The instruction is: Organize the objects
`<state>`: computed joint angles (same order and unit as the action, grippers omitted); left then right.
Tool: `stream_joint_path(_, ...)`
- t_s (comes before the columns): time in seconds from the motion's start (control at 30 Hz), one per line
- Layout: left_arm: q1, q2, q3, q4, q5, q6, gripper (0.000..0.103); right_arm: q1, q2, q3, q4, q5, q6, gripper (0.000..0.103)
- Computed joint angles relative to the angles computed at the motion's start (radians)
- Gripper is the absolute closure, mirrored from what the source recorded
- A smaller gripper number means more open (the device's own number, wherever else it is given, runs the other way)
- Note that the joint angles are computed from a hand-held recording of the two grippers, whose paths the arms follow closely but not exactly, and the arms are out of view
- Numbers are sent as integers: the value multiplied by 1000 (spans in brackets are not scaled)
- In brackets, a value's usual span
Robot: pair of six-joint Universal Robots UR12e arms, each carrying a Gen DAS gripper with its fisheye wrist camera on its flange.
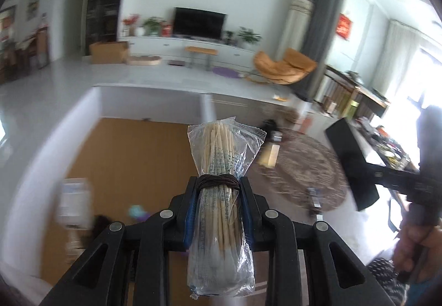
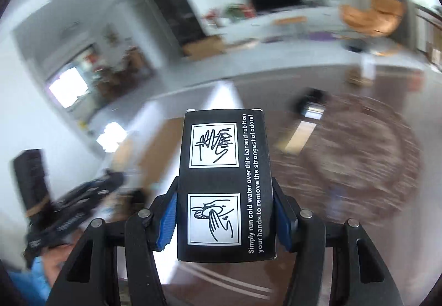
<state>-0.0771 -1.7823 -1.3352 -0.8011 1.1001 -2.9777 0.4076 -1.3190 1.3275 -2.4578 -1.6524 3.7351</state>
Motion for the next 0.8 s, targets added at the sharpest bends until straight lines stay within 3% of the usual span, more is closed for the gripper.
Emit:
stream_joint_path(0.1,26,-14,17,-18,121,-16,75,27,91,-132,13,102,-67,44)
stream_joint_path(0.2,49,-27,31,-76,211,-34,75,55,162,-233,69,152,-120,44)
stream_joint_path(0.43,63,-31,17,-151,318,-44,73,106,289,-380,216,210,-204,43)
stream_joint_path(0.5,61,-46,36,-202,346,-54,62,118,316,-411,264,187,-232,42)
stream_joint_path(0.57,57,-52,40,-217,368,-85,20,128,322,-414,280,149,-242,38)
stream_joint_path(0.63,54,-45,18,-162,382,-115,15,133,294,-361,215,95,-243,18)
stream_joint_path(0.7,47,-42,9,-118,382,-129,14,138,259,-300,141,18,-231,12)
stream_joint_path(0.8,28,-35,-5,-63,359,-136,14,137,197,-195,33,-104,-203,11)
